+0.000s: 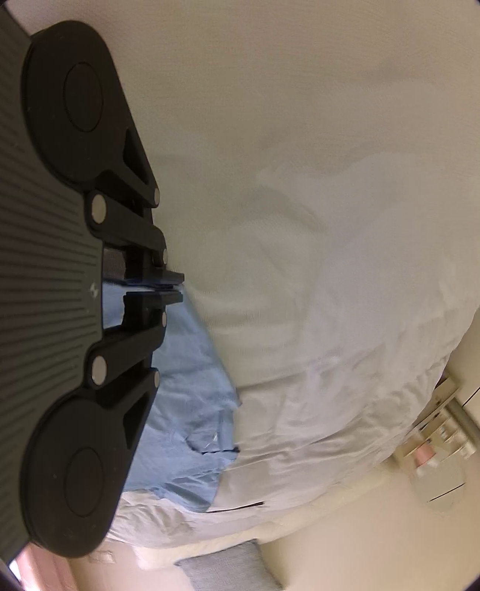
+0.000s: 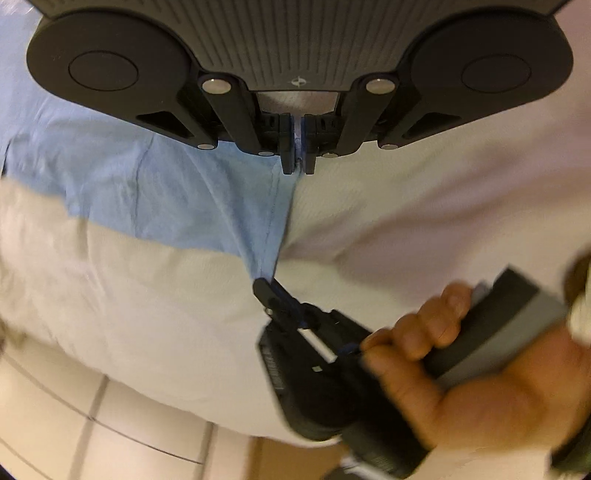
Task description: Fold clothes
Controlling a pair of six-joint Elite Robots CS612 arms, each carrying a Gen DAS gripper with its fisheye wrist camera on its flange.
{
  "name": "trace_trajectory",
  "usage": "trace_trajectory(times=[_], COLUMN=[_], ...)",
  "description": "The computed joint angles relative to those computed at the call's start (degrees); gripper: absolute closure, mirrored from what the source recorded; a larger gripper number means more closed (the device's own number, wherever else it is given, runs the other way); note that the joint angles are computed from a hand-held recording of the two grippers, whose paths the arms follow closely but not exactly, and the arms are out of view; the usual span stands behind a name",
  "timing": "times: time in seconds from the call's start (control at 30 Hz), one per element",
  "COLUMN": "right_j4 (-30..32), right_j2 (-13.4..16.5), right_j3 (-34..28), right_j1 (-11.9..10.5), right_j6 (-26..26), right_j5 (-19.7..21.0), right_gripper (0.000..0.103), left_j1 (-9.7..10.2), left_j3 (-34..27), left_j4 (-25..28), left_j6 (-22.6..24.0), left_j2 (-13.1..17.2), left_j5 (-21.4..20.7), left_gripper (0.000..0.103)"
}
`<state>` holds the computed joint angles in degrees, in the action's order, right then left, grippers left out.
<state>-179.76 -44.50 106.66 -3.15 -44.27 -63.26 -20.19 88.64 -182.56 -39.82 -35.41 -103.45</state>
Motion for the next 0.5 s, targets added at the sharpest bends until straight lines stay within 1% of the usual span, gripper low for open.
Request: trace_trajectory(times=[0.13, 0.23, 0.3, 0.37, 0.4, 0.43, 0.47, 0.5], right_j4=[0.5, 0.6, 1.3, 2.3, 2.9, 3.4, 4.0, 5.3], right_j2=[-0.4, -0.9, -0.8, -0.5, -0.3, 0.0, 0.2, 0.3], right_j3=[-0.9, -0.8, -1.2, -1.6, -1.9, -2.1, -2.4, -2.8], right_j1=[-2.0, -3.6, -4.3, -4.9, -5.3, -5.5, -5.8, -6.0], right_j6=[10.8, 17.5, 20.9, 23.8, 25.2, 26.5, 27.8, 28.3], right_j5=[3.1, 4.5, 4.4, 3.5, 3.0, 2.3, 1.6, 0.8], right_gripper=[0.101, 0.101, 0.101, 0.101, 0.101, 0.101, 0.1, 0.099], left_j1=[-1.56, -2.72, -3.38, -3.95, -4.1, -4.26, -4.33, -4.26], left_j3=[-3.2, -6.0, -8.1, -10.1, -10.8, -11.4, -11.7, -11.5], left_j4=[3.0, 4.8, 6.1, 7.5, 7.9, 8.3, 8.1, 6.9], left_j6=[4.2, 5.9, 6.5, 6.9, 6.6, 6.2, 5.7, 4.7], left_j2=[0.5, 1.7, 2.8, 3.8, 4.1, 4.5, 4.7, 4.8], left_j5=[-0.5, -0.9, -1.1, -1.2, -1.0, -0.8, -0.6, -0.5], left_gripper=[0.103, 0.103, 0.102, 0.101, 0.097, 0.089, 0.083, 0.075])
